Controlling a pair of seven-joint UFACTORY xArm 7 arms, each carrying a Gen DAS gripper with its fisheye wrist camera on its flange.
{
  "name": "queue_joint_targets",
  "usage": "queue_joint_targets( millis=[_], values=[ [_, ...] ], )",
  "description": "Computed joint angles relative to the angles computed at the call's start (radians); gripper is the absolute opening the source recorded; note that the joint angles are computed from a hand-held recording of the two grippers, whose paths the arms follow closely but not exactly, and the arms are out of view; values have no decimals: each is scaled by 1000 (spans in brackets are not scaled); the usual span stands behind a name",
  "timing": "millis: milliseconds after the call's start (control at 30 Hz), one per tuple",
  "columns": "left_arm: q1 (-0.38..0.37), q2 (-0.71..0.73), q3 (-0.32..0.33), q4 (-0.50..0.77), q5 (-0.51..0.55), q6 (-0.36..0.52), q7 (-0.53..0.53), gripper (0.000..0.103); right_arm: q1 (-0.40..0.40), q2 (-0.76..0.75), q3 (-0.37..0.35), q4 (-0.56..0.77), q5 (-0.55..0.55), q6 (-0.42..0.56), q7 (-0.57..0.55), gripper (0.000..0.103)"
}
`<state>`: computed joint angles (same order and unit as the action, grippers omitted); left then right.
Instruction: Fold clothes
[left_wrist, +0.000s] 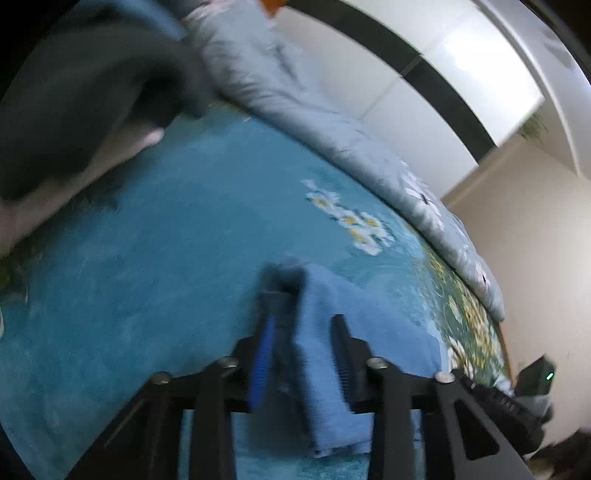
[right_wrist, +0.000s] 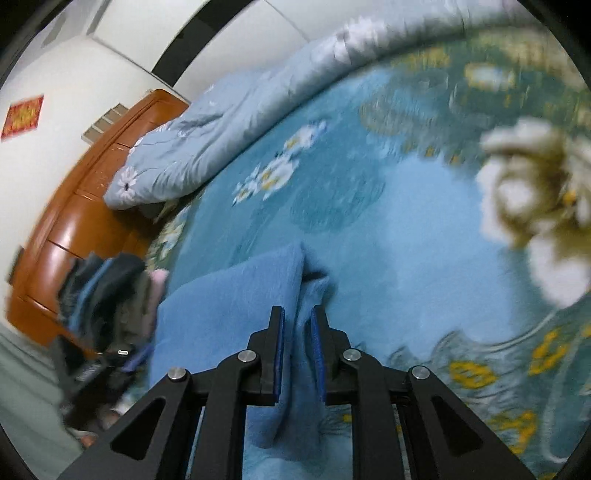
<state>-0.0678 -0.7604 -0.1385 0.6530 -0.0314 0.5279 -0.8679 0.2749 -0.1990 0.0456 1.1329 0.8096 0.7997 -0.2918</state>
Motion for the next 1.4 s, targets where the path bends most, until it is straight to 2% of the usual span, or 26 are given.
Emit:
queue_joint_targets(
  millis=[67,200,367,500,633,833,867,900,933,967,1067,1167,1233,1300,1333,1400],
  values=[
    [-15,32,-18,33,20,-3,29,48,2,-32,18,-15,-47,-52,0,16],
    [-52,103,-42,105,46,35,88,57,59,-36,0,-7,39,18,-131,17],
    [-60,189,-71,179,89,128,111,61,73,-14,46,1,-64,54,-136,18],
    [-107,209,-7,169,8,170,138,61,64,3,39,-1,-89,86,-112,18],
    [-132,202,29,136,-63,159,168,61,52,7,33,-6,-81,124,-111,18],
    [-118,165,12,114,-68,115,159,62,46,-14,34,-23,-76,121,-124,18],
    [-109,144,6,98,-62,88,150,63,46,-22,32,-27,-68,111,-126,19],
    [-100,122,3,81,-58,65,137,69,45,-34,30,-34,-62,89,-133,19],
    [-93,108,5,68,-61,48,124,73,45,-45,28,-41,-56,65,-138,25],
    [-86,96,7,55,-64,32,111,78,42,-54,25,-50,-52,38,-133,37],
    [-82,71,37,17,-106,19,70,86,34,-45,4,-58,-25,13,-92,50],
    [-111,75,95,-7,-176,21,73,93,19,-25,-10,-57,-1,27,-45,50],
    [-109,82,108,-11,-201,25,70,93,11,-10,-19,-54,29,50,-25,51],
    [-84,98,95,1,-186,34,61,95,2,6,-26,-49,71,77,-13,55],
    [-83,119,98,13,-185,33,68,95,-1,14,-28,-49,102,85,-13,62],
    [-87,162,104,34,-192,24,84,96,-9,25,-25,-50,148,87,-14,65]
  ],
)
